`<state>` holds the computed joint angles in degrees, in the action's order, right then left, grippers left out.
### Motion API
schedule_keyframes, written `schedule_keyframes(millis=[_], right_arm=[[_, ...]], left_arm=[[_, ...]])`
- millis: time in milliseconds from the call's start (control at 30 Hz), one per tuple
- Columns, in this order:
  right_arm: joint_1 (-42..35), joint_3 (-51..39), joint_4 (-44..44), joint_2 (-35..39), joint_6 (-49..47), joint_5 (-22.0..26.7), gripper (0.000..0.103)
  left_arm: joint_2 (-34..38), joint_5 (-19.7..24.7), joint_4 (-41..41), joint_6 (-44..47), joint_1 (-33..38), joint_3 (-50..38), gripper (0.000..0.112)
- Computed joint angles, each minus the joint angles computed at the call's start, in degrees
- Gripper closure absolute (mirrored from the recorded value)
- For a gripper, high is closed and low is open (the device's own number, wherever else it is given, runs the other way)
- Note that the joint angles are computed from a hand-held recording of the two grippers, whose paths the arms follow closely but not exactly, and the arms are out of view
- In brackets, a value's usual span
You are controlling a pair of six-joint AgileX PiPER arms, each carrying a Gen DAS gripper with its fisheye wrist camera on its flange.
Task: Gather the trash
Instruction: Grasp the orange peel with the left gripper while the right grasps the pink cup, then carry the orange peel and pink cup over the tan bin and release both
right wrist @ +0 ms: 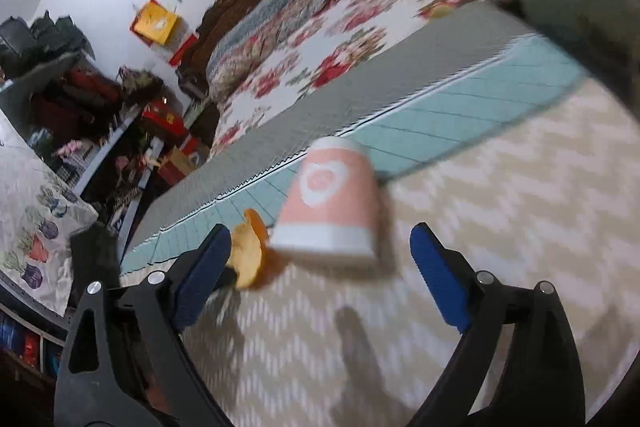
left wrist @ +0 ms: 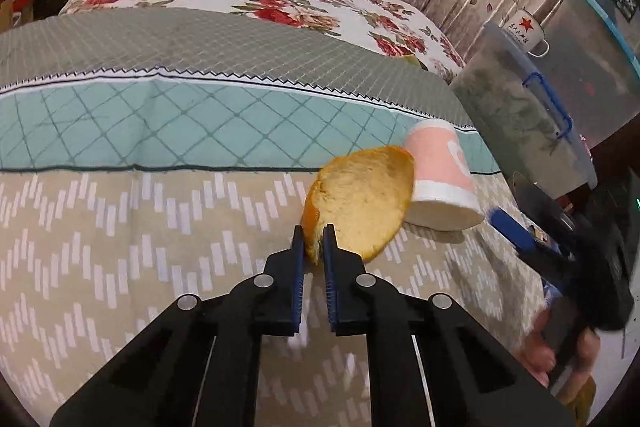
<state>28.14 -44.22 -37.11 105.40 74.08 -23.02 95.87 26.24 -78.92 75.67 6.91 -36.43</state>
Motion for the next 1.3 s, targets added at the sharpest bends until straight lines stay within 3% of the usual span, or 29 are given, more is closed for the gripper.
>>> schedule_keyframes(millis=[67,100,133,200,267,367,567,700,833,967,1100,1200,1267,1300], right_arm=[[0.69,-5.25,-7.12,3.5,7.02,3.36,0.018],[1.12,-6.31,-8.13,4.88,7.94,3.4,0.034],[1.73,-5.8,-6.86,4.52,6.57,3.54,0.037],[1.04,-3.84,-8.13,4.73,7.5,-0.68,0.055],[-0.07,-0.4,-5.93,4.03,5.01,-4.68,0.062],[-1.08,6.59,0.72,0.93,-2.04,-8.43,0.063],[-11.27,18.22,1.27,-3.03,-5.38,-18.28,0.064],[-20.84,24.04,-2.47,-7.31,-7.05,-21.18,0.064],[-39.25,28.2,-14.15,-10.85,-5.75,-25.22,0.064],[-59.61,27.39,-28.68,-11.2,-2.92,-28.18,0.064],[-70.45,21.06,-37.76,-8.45,1.85,-26.75,0.061],[-71.29,15.61,-39.67,-5.76,4.64,-21.33,0.042],[-69.97,11.48,-42.05,-3.62,7.16,-16.78,0.031],[-69.85,10.42,-42.78,-3.28,8.19,-15.75,0.027]], left_arm=[[-0.44,0.57,0.42,-0.46,0.32,0.47,0.105],[-0.77,0.91,0.88,-0.92,0.49,0.77,0.105],[-1.13,0.96,1.18,-1.23,0.51,1.07,0.105],[-2.3,1.53,1.7,-1.23,0.89,2.21,0.105],[-3.02,3.25,2.31,-1.41,1.62,2.92,0.107],[-4.1,4.7,2.0,-1.43,0.41,3.72,0.107],[-3.86,2.56,2.87,-8.43,-11.33,0.3,0.107],[-0.31,-0.68,6.31,-17.42,-21.95,-6.12,0.107],[5.99,-2.08,15.64,-31.71,-32.49,-17.44,0.107],[14.22,-0.98,31.45,-50.03,-42.35,-33.5,0.107],[24.33,4.02,48.12,-67.52,-49.49,-51.88,0.106],[33.59,10.36,57.4,-77.88,-53.42,-67.58,0.104],[38.52,14.38,60.64,-81.41,-54.82,-75.96,0.096],[41.19,16.74,62.36,-83.19,-55.61,-80.43,0.087]])
